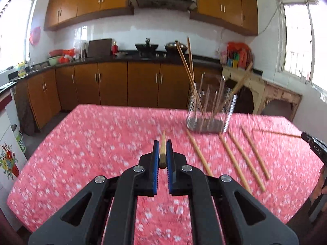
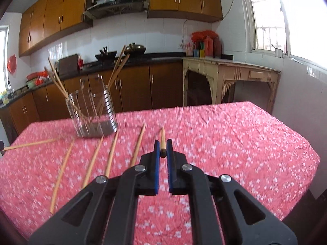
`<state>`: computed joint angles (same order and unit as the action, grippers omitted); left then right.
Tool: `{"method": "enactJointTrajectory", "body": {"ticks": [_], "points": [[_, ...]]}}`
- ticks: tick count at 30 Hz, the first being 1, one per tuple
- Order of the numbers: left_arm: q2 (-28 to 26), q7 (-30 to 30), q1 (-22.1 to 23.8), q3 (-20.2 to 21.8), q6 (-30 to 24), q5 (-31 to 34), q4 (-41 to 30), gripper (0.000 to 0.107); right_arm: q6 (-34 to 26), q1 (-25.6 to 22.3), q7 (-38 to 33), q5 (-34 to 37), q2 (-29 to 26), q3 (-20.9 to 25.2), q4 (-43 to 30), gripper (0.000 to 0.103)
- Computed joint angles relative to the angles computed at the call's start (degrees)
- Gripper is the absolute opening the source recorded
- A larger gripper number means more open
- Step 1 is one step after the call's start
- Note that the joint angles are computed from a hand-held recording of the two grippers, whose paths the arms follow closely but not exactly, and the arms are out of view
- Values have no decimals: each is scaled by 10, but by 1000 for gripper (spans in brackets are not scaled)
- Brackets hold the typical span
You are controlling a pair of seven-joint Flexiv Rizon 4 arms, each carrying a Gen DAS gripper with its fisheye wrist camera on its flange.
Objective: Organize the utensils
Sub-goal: 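Lift both chopsticks and carry them over the wire holder with both tools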
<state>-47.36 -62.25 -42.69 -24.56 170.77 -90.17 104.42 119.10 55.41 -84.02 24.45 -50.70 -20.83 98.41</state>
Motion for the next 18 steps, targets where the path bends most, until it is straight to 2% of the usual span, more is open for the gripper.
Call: {"method": "enactJointTrajectory", "body": {"ticks": [11,18], "points": [[48,-4,13,27,25,29,20,7,5,4,-18,18,19,-27,-47,7],[58,5,17,32,32,43,13,7,3,-20,-31,13,33,-6,-78,7]]}}
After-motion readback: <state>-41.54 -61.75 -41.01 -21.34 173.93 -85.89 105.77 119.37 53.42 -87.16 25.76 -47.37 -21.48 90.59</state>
